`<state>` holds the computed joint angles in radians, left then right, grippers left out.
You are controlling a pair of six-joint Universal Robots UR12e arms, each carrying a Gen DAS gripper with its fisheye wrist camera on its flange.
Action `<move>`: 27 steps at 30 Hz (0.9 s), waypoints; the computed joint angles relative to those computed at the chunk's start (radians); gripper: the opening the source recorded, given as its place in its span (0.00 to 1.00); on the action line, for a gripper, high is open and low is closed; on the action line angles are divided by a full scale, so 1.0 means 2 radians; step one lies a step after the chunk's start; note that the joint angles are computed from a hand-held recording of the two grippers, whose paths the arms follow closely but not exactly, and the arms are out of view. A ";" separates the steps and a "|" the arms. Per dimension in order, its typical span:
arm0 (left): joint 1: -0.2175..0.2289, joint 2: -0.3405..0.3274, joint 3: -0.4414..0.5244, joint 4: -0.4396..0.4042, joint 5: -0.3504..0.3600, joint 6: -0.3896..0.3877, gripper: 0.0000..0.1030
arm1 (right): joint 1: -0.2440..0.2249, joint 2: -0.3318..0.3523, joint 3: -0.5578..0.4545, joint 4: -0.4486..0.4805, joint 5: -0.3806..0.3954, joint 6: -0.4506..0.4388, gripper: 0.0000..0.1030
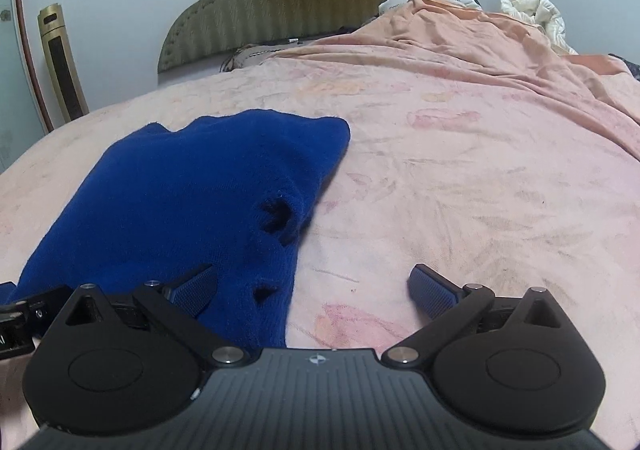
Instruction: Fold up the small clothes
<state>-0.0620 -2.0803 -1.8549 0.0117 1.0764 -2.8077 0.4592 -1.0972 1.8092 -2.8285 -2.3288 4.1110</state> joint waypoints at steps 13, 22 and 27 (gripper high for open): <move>0.003 0.001 0.001 -0.010 -0.007 -0.001 1.00 | -0.001 0.001 0.003 -0.015 0.000 0.005 0.99; 0.002 0.001 0.001 -0.011 -0.002 0.002 1.00 | -0.002 0.001 -0.002 0.004 0.001 0.000 0.99; 0.002 0.001 0.001 -0.011 -0.002 0.002 1.00 | -0.002 0.001 -0.002 0.004 0.001 0.000 0.99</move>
